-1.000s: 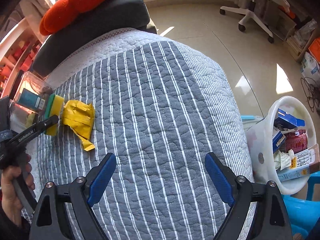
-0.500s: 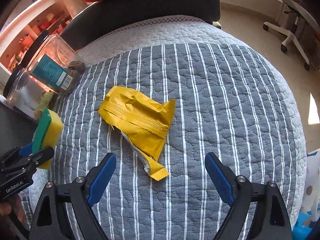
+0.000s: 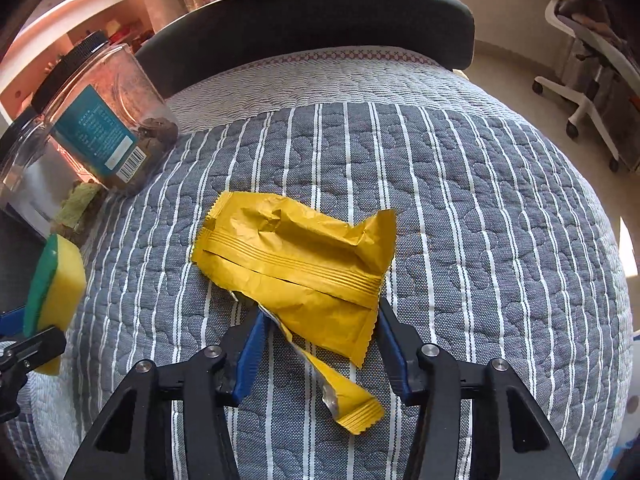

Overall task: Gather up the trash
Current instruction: 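Grasp the yellow snack wrapper with the right tool while the left tool holds the sponge, then carry the sponge and yellow wrapper over the wastebasket with both tools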

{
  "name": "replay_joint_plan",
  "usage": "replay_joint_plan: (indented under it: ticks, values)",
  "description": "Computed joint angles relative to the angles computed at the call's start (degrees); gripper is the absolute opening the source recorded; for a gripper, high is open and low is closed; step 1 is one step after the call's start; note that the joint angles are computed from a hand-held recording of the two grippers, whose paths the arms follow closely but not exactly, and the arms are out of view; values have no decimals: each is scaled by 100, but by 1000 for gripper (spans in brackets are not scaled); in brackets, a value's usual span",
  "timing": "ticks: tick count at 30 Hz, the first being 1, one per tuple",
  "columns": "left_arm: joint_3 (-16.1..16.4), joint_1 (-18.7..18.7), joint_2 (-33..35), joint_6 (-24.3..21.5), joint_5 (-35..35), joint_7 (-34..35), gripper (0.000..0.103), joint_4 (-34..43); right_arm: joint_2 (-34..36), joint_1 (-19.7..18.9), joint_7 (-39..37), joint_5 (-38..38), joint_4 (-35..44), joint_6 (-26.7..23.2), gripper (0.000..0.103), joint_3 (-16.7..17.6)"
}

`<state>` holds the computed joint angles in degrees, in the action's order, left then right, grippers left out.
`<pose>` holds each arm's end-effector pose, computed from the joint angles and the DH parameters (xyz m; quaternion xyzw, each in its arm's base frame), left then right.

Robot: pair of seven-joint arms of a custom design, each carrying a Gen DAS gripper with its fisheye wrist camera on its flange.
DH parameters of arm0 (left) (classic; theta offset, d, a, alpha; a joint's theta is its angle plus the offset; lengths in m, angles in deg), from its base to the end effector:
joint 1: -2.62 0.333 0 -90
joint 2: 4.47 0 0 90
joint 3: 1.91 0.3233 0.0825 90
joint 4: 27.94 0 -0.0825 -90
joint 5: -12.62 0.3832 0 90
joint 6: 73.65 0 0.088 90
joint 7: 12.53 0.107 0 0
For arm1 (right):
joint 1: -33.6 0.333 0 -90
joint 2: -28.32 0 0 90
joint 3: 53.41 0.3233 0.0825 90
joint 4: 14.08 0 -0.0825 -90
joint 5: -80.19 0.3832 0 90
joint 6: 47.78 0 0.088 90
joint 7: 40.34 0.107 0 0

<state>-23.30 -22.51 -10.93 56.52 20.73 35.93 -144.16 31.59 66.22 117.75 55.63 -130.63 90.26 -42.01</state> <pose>0.3796 -0.4057 0.5380 -0.6348 0.7488 -0.1707 0.0844 0.4282 0.4080 0.4591 -0.6366 0.7381 -0.1272 0.1838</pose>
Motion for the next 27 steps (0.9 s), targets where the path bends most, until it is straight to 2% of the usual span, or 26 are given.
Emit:
replay_joint_plan:
  ticks: [8, 15, 27]
  values:
    - [-105, -105, 2, -82, 158, -112, 65, 224, -549, 41, 5, -50, -215, -127, 53, 105]
    - [-209, -250, 52, -135, 262, -255, 65, 477, -1548, -58, 207, 131, -856, -384, 53, 229]
    - [-312, -716, 628, -155, 523, -535, 65, 1235, -3619, -197, 274, 474, -1803, -1577, 53, 433]
